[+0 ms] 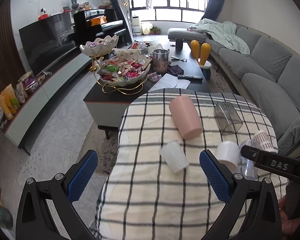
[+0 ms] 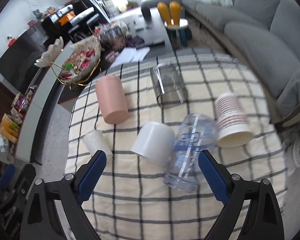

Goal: Flip cup upside down
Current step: 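Move the right gripper toward the white plastic cup lying on its side, then close the right gripper around the white plastic cup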

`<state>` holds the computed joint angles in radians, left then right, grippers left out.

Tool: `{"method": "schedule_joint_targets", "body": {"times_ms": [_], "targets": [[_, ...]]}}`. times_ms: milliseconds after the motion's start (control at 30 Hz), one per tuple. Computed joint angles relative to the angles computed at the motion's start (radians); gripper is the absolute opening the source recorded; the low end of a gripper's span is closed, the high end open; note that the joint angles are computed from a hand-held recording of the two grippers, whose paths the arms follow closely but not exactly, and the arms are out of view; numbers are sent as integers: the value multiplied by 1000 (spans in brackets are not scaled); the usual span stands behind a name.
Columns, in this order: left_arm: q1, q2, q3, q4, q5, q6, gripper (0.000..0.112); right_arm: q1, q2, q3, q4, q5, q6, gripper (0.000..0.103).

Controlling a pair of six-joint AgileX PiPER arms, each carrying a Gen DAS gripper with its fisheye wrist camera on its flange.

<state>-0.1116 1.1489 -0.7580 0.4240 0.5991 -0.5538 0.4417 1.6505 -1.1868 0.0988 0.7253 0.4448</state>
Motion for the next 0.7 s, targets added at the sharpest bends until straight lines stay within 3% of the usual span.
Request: {"method": "schedule_joint_targets", "body": {"times_ms": [433,700], "targets": [[166,220,-138,-262,-101,358,103,-54,316,-334,135,269,6,89],[238,330,-198,-386,-132,497,103,-47,454,-498,110,392,74,89]]}}
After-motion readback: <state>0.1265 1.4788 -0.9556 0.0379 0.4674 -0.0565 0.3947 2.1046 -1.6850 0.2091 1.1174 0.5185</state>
